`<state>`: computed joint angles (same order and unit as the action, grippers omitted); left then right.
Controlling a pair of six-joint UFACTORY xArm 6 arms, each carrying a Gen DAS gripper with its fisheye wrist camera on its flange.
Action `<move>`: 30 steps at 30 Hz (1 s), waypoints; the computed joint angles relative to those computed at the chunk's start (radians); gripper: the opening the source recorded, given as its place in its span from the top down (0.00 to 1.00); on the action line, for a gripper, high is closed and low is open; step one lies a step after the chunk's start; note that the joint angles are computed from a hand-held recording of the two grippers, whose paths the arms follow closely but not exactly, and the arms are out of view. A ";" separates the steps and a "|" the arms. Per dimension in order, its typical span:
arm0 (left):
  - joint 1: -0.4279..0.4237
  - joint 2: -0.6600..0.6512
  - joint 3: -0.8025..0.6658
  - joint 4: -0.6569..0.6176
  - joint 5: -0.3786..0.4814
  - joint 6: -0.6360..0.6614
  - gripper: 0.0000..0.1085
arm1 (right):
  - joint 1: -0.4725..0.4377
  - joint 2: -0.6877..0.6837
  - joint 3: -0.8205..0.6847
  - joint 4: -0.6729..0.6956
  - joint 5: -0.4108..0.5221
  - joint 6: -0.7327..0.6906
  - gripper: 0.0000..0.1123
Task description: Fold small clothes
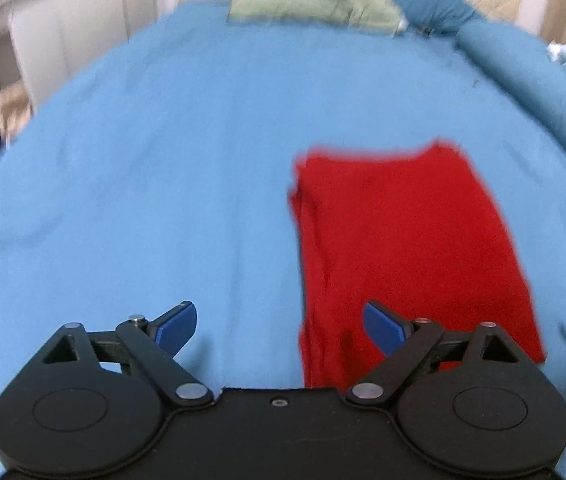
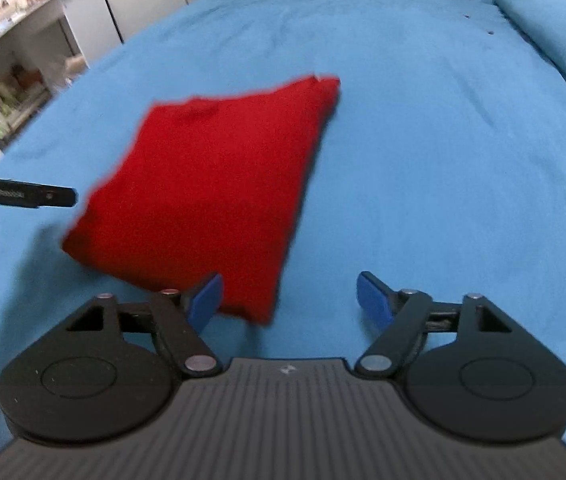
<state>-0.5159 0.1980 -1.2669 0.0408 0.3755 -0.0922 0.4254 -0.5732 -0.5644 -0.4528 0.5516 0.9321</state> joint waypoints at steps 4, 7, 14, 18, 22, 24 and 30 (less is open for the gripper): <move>0.010 0.139 -0.219 -0.148 0.052 0.141 0.05 | -0.105 0.079 -0.156 0.298 0.030 -0.285 0.08; 0.024 0.310 -0.466 -0.289 0.267 0.222 0.07 | -0.170 0.210 -0.247 0.524 -0.023 -0.453 0.08; 0.038 0.455 -0.641 -0.414 0.497 0.283 0.25 | -0.195 0.463 -0.300 0.757 -0.158 -0.485 0.08; 0.040 0.445 -0.592 -0.469 0.458 0.319 0.27 | -0.175 0.514 -0.308 0.753 -0.179 -0.481 0.13; 0.050 0.461 -0.619 -0.584 0.496 0.364 0.66 | -0.156 0.531 -0.304 0.727 -0.219 -0.483 0.53; 0.041 0.455 -0.624 -0.552 0.489 0.342 0.75 | -0.151 0.526 -0.318 0.748 -0.208 -0.512 0.61; 0.018 0.332 -0.508 -0.577 0.407 0.331 0.79 | -0.136 0.458 -0.313 0.634 -0.203 -0.458 0.66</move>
